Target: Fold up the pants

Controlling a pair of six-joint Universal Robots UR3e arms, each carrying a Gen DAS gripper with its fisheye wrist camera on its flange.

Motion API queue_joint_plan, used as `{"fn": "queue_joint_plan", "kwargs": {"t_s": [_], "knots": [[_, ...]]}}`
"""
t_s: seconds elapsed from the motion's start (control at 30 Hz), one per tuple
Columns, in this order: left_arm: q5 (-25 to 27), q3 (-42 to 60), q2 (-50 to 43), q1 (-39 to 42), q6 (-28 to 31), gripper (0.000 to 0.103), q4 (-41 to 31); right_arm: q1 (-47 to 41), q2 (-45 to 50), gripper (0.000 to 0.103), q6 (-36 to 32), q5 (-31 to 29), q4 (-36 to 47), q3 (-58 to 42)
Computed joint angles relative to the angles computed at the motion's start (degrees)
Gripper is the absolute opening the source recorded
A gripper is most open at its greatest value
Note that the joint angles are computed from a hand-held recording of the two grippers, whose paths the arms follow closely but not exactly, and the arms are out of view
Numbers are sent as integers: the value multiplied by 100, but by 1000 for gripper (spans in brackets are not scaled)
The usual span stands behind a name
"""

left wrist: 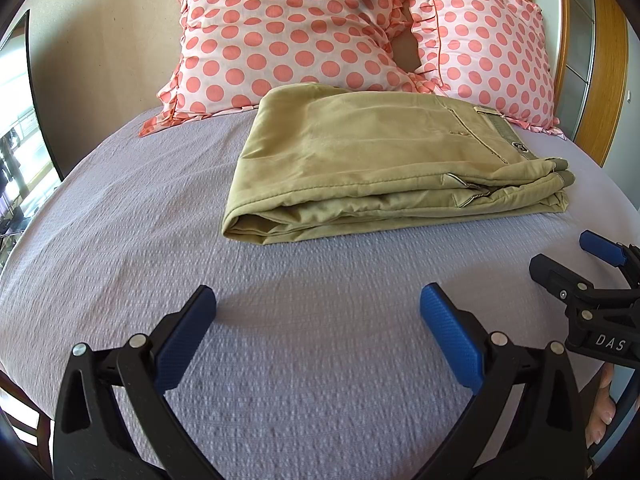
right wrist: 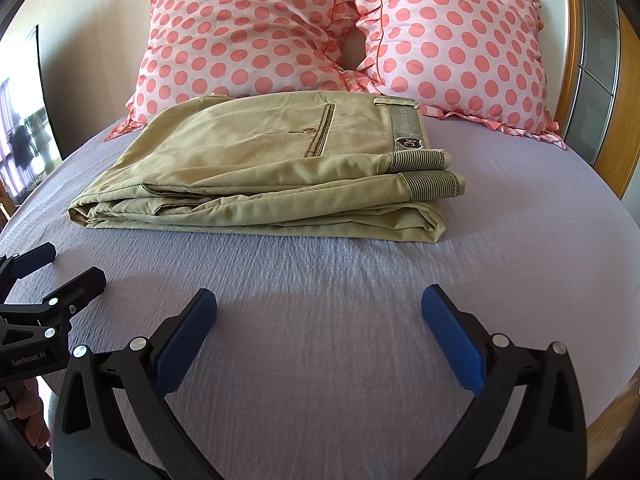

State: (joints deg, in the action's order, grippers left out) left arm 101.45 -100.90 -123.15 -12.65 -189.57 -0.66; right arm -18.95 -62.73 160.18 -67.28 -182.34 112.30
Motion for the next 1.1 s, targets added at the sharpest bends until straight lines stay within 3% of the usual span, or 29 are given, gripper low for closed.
{"fn": "queue_joint_plan", "kwargs": {"t_s": [0.53,0.8,1.1], "knots": [[2,9,15,6,3,101,-54,2,-2,102,-1,-5,10,-3],[-76,241,119,65,-27,101,-687,12,-1,102,15,-14,2,-4],[-150,345,152,97,-8,101,-933,11,4,102,11,-14,6,-10]]}}
